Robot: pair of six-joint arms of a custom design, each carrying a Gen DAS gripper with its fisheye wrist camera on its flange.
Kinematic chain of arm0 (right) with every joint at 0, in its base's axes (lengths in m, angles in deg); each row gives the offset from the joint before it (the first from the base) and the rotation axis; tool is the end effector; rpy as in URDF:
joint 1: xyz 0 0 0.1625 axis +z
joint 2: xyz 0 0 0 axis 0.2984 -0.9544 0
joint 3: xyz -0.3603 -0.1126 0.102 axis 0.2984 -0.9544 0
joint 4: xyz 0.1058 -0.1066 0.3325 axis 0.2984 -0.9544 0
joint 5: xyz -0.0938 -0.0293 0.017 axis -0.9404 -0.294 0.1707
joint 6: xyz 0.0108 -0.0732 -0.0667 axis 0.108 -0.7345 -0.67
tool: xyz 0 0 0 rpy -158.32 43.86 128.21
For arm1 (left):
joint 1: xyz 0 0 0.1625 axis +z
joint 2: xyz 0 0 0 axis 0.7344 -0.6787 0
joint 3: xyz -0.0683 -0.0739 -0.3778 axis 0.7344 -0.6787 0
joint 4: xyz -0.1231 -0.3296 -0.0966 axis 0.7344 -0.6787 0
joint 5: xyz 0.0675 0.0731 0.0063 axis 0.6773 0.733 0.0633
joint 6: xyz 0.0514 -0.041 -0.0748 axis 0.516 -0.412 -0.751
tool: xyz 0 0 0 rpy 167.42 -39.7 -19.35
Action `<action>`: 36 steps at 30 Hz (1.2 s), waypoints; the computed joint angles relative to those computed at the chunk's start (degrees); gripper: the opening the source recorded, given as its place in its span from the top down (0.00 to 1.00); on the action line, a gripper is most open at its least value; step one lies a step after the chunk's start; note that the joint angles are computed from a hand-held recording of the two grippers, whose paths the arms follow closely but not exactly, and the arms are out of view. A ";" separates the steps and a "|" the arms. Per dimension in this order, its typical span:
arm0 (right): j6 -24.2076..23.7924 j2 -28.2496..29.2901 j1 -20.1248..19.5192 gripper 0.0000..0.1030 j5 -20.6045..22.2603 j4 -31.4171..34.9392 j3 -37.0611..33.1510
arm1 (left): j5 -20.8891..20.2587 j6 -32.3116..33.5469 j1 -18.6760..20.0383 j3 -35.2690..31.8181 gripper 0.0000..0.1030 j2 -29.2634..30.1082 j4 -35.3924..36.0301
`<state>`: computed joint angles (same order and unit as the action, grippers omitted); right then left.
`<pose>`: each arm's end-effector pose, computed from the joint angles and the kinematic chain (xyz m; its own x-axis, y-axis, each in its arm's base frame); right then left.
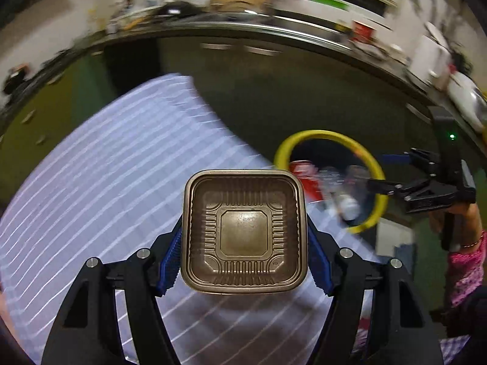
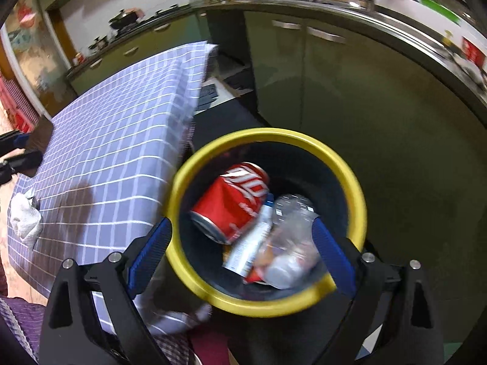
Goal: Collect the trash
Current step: 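Carry the brown tray over the bin and open the left gripper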
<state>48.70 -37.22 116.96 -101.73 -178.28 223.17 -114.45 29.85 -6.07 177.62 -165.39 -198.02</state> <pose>0.2993 -0.2319 0.0802 -0.7871 0.1795 0.5902 -0.2412 0.7910 -0.5623 -0.1853 -0.3938 0.3032 -0.4768 0.7762 -0.4125 0.8440 0.5355 0.0320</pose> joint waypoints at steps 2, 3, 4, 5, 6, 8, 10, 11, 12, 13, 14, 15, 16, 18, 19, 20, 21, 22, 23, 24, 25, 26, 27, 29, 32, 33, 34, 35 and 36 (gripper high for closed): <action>3.29 -1.85 0.70 0.14 -1.53 2.03 1.83 | -1.50 -0.47 -1.49 0.71 0.33 3.39 -1.89; 5.30 -3.02 1.17 0.14 -2.40 3.46 2.90 | -1.82 -0.74 -2.26 1.12 0.33 4.52 -2.83; 6.39 -3.69 1.35 0.14 -2.81 3.84 3.75 | -2.14 -0.94 -3.18 1.37 0.33 6.85 -4.44; 7.70 -4.55 1.61 0.14 -3.20 4.59 4.57 | -2.46 -1.84 -4.26 1.96 0.33 7.96 -5.20; 9.12 -5.42 1.88 0.14 -3.63 5.53 5.32 | -2.91 -2.36 -4.87 2.18 0.33 9.20 -5.99; 12.76 -7.46 2.52 0.14 -4.57 8.12 7.05 | -4.73 -3.33 -5.88 1.74 0.33 13.25 -7.28; 15.45 -8.91 2.94 0.14 -5.16 9.69 8.46 | -6.48 -4.36 -6.59 1.44 0.33 16.81 -8.48; 16.72 -9.66 3.11 0.14 -5.40 10.54 9.10 | -6.93 -4.73 -6.82 1.29 0.33 18.39 -9.17; 17.09 -10.22 2.99 0.14 -5.55 10.72 9.63 | -7.30 -5.07 -7.21 1.36 0.33 19.78 -9.99; 18.27 -10.99 3.18 0.14 -5.66 11.66 10.23 | -7.46 -5.07 -7.35 1.32 0.33 21.45 -11.19; 19.00 -11.52 3.34 0.14 -5.68 12.10 10.70 | -7.76 -5.38 -7.72 1.20 0.33 22.70 -11.73; 19.60 -11.73 3.52 0.14 -5.73 12.24 11.07 | -7.93 -5.68 -8.02 1.13 0.33 23.78 -12.27; 20.22 -12.14 3.67 0.14 -5.79 12.44 11.54 | -7.80 -6.12 -8.44 1.03 0.33 24.96 -12.80; 20.83 -12.69 3.89 0.14 -5.83 12.41 12.24 | -7.25 -6.78 -8.94 0.84 0.27 26.30 -13.44; 21.05 -12.87 4.05 0.14 -5.80 12.19 12.57 | -6.97 -7.13 -8.98 0.70 0.24 26.96 -14.06; 21.28 -12.97 4.21 0.14 -5.77 12.05 12.79 | -6.72 -7.56 -9.11 0.86 0.19 26.96 -14.72; 21.32 -12.90 4.26 0.14 -5.72 11.80 12.86 | -6.45 -7.89 -9.26 1.04 0.17 26.69 -15.11; 21.13 -12.68 4.19 0.14 -5.64 10.98 13.14 | -6.37 -8.00 -9.36 1.08 0.16 26.60 -15.24; 20.93 -12.74 4.12 0.14 -5.53 10.52 13.38 | -6.31 -8.08 -9.40 1.10 0.15 26.29 -15.15; 20.51 -12.52 3.96 0.14 -5.43 9.73 13.54 | -6.20 -8.35 -9.50 1.49 0.14 25.34 -15.05; 20.19 -12.19 3.91 0.14 -5.27 9.10 13.55 | -6.08 -8.36 -9.41 1.73 0.14 24.28 -14.76; 19.64 -11.84 3.79 0.14 -5.14 8.42 13.46 | -6.00 -8.44 -9.49 2.11 0.14 23.14 -14.59; 19.30 -11.44 3.79 0.14 -4.96 7.96 13.34 | -6.01 -8.48 -9.66 2.87 0.14 21.58 -14.70; 17.93 -10.37 3.50 0.13 -4.55 6.49 12.95 | -5.46 -8.08 -9.57 3.74 0.12 18.55 -14.03; 15.87 -9.35 2.76 0.13 -3.88 5.17 12.14 | -3.94 -7.94 -9.78 5.76 0.12 13.98 -13.16; 15.27 -8.97 2.54 0.13 -3.58 4.84 11.85 | -3.47 -8.09 -9.85 6.37 0.11 12.62 -12.72; 14.31 -8.28 2.24 0.13 -3.14 4.16 11.42 | -3.09 -8.10 -9.64 6.72 0.11 11.32 -11.99; 13.50 -7.66 2.04 0.13 -2.75 3.65 11.01 | -2.32 -8.40 -9.47 7.21 0.11 9.66 -11.00; 12.56 -7.01 1.79 0.13 -2.36 3.15 10.54 | -1.89 -8.53 -9.21 7.40 0.11 8.64 -10.31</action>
